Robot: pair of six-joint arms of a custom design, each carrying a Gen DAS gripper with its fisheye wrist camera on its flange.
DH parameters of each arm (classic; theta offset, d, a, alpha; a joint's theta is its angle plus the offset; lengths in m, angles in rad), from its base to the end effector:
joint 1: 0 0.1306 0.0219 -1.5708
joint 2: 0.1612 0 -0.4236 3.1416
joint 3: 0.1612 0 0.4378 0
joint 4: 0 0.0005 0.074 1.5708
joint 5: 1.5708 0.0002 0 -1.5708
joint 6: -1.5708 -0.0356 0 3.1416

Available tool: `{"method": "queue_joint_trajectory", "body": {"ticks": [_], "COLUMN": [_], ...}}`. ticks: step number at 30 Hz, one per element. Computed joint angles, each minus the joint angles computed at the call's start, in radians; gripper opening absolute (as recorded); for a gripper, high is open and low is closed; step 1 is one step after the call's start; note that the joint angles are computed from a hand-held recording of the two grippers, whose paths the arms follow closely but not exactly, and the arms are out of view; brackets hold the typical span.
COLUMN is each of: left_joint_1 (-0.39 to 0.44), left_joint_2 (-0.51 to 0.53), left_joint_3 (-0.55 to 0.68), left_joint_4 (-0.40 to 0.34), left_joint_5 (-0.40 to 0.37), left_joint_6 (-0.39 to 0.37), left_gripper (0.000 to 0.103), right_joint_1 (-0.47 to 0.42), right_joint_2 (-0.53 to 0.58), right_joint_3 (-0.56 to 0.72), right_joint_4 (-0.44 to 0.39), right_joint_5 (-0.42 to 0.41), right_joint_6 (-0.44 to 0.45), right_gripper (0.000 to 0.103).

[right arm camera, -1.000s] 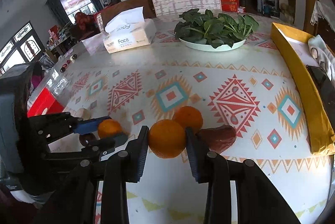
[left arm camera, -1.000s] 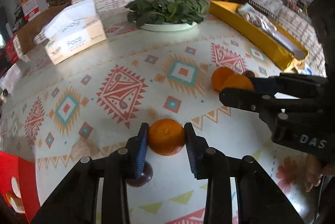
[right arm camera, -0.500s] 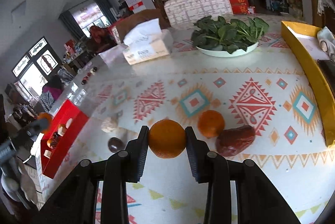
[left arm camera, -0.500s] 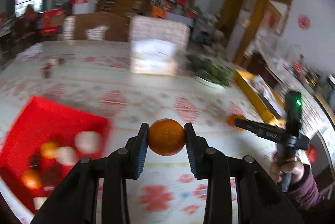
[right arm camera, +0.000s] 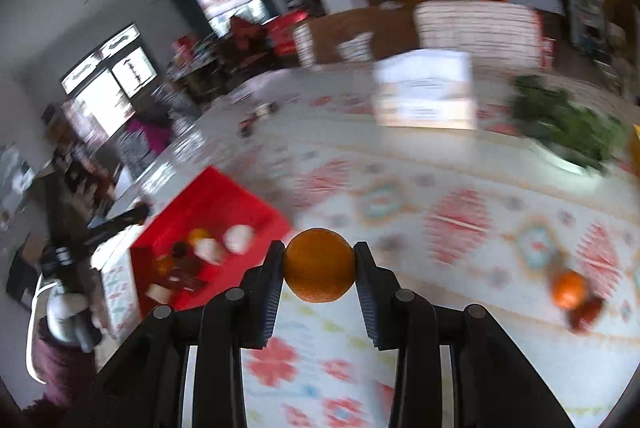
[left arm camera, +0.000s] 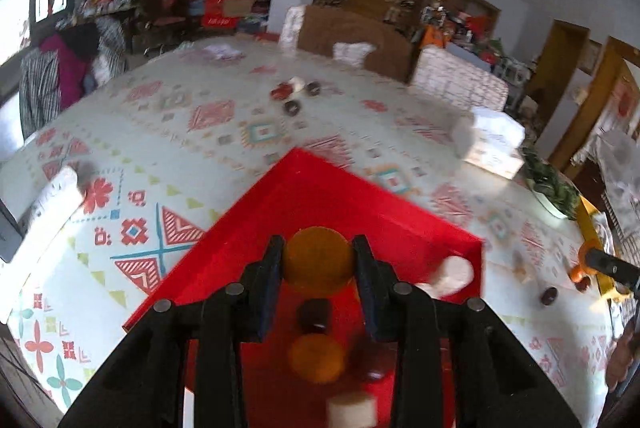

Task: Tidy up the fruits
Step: 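Carry the orange to the red tray with the left tool while the right tool carries its orange, then open the left tool over the tray while the right tool releases its orange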

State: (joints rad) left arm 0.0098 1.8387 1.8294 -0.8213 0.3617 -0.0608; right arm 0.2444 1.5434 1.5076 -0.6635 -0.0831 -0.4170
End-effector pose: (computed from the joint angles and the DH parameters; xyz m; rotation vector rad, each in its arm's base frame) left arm 0.7082 -0.0062 0.4324 0.2278 2.3574 -0.3994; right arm 0.5812 0.1475 0.4641 0.1543 2.3010 0.4392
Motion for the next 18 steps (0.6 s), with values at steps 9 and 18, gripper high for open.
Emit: {"method": "queue_joint_trajectory", "body": {"ticks": [9,18], "left_joint_1": [0.017,0.035], "left_joint_2": [0.097,0.054], "left_joint_3": [0.097,0.039], "left_joint_4": [-0.088,-0.017], "left_joint_5": [0.026,0.102], "left_joint_6": [0.024,0.064], "left_gripper": [0.033,0.056], "right_joint_1": [0.101,0.134], "right_joint_2": [0.338,0.486], "right_joint_3": [0.383,0.570], "right_joint_4": [-0.167,-0.265], "right_joint_5": [-0.087,-0.026], "right_joint_6": [0.016,0.018], "right_gripper": [0.038,0.041]}}
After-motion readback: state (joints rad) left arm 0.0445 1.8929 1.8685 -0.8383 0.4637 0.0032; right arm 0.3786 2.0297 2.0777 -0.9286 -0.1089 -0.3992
